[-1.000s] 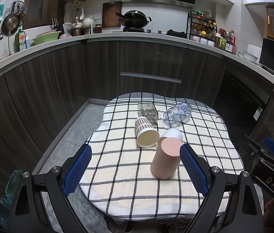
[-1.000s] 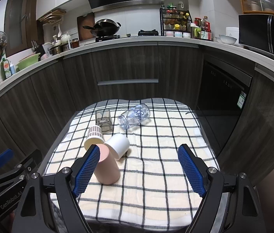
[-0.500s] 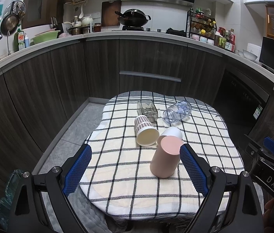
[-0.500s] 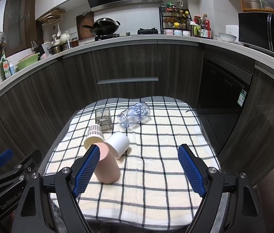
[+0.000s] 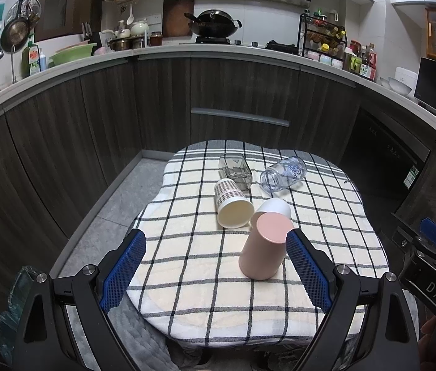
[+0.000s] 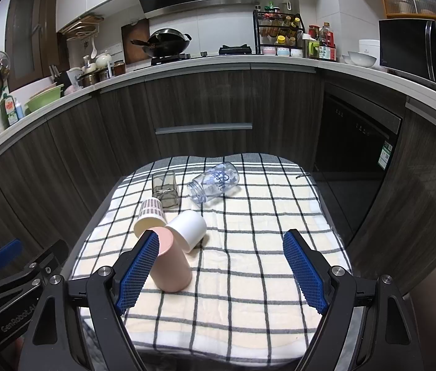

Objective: Flip cup upside down

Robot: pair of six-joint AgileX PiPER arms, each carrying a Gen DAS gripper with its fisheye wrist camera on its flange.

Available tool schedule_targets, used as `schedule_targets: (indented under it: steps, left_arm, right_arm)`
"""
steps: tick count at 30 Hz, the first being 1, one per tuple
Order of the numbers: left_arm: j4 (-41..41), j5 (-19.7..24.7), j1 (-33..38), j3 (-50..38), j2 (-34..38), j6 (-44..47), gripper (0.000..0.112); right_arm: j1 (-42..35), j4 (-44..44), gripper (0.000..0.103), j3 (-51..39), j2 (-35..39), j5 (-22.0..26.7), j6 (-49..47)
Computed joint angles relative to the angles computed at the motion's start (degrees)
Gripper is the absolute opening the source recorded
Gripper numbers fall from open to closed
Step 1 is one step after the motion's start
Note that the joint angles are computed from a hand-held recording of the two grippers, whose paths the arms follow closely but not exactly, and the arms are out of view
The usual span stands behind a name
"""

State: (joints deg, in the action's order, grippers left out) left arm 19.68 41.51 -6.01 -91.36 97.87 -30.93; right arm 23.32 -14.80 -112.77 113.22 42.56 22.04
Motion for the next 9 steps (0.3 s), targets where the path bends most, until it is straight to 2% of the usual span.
schedule_targets:
  steps: [9]
  left_arm:
    - [-1.4, 2.4, 0.4, -2.2, 1.6, 1.1, 0.093]
  right_arm:
    - [0.3, -0.4, 0.082, 0.3, 0.1, 0.0, 0.6]
